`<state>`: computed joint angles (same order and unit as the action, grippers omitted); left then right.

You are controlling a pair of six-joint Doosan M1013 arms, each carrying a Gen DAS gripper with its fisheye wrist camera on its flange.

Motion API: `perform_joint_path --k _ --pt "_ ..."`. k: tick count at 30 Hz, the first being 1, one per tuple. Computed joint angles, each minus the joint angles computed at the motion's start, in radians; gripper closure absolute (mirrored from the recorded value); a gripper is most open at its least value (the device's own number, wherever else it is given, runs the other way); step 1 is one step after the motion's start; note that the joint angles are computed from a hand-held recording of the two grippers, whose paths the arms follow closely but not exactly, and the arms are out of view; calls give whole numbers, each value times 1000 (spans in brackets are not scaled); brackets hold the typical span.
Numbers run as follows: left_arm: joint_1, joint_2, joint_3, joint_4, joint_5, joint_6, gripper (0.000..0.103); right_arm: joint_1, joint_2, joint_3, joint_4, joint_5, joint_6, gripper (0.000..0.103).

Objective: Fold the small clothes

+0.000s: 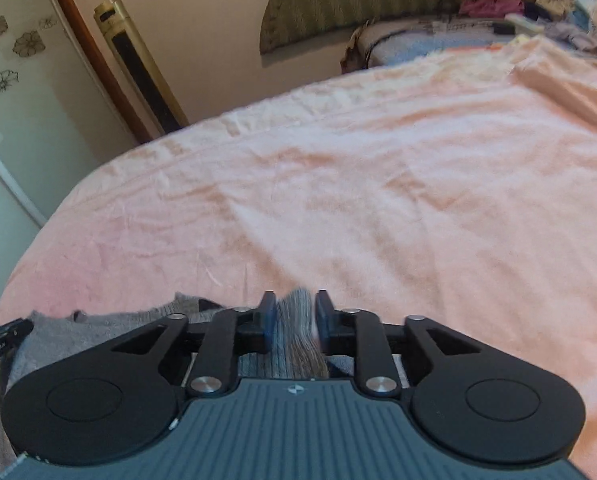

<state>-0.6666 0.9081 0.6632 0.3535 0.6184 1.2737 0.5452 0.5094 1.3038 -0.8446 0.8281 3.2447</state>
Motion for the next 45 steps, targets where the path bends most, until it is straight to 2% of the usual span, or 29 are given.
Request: perform_joint_path --k 1,2,4,5,6,7,8,10,13,16,17,18,19,20,22,24,25,27,29,30,31,32,33,34,36,38,39,42,45 --pt "-2 -24 45 -24 -57 11 64 22 2 -8 -79 39 48 61" --pt "-6 -27 50 -84 -66 66 45 36 4 -13 -120 41 62 61" --pt "-12 9 -21 -223 24 202 43 39 12 -32 -62 -41 -19 58" --pt "-14 36 -70 -255 82 228 43 39 31 -60 -8 -46 -101 57" --pt "-16 63 -114 -244 136 228 43 40 56 -95 38 -17 -188 57" --pt "-19 76 -118 -208 137 226 40 41 84 -135 73 39 -259 57" --pt "-13 65 -82 -214 87 237 32 42 113 -166 78 110 -288 55" --pt "6 72 -97 -297 100 245 26 53 116 -133 -32 136 -250 51" --pt "2 78 -106 -258 104 212 26 49 101 -97 -79 132 -139 51" --pt "-22 30 -30 -73 80 72 28 51 112 -129 -48 162 -210 45" --pt "-22 -3 24 -84 46 67 28 59 112 -142 -39 193 -208 42" --pt "-17 -42 88 -147 -4 108 28 70 105 -146 -44 206 -175 39" --pt "-15 -66 130 -188 -33 139 27 79 86 -122 -65 172 -135 37" --pt "-16 -83 160 -196 -46 150 27 90 65 -90 -89 112 -107 27" --pt "-20 -85 176 -189 -24 178 26 107 66 -93 -69 124 -146 15" --pt "-7 -84 202 -242 -73 180 23 110 100 -127 -7 200 -241 14" --pt "-1 -72 174 -266 -44 169 19 113 93 -98 -41 182 -215 7" --pt "-7 -66 156 -203 -18 121 18 107 72 -52 -76 130 -121 5" --pt "-22 -91 183 -119 -3 59 20 108 85 -82 -49 168 -180 6" --pt "-20 -114 213 -156 -20 77 20 114 92 -102 -40 198 -199 7" --pt "-14 -143 258 -244 -58 133 19 122 95 -119 -30 225 -201 11" --pt "-7 -159 284 -335 -68 205 19 131 90 -119 -35 230 -183 12" --pt "-6 -164 295 -373 -53 242 19 140 79 -105 -53 210 -160 11" --pt "-8 -163 309 -358 -54 237 18 148 69 -87 -71 183 -144 7" --pt "-10 -172 361 -312 -141 237 14 152 71 -76 -35 178 -170 3" --pt "-14 -172 336 -251 -84 138 14 154 63 -34 -87 142 -132 0" --pt "-14 -183 339 -248 -70 115 15 152 62 -42 -70 154 -134 1" --pt "6 -263 454 -355 -145 99 14 166 62 -81 -37 224 -151 8" --pt "38 -340 578 -491 -171 48 14 202 10 -14 -106 173 -43 2"
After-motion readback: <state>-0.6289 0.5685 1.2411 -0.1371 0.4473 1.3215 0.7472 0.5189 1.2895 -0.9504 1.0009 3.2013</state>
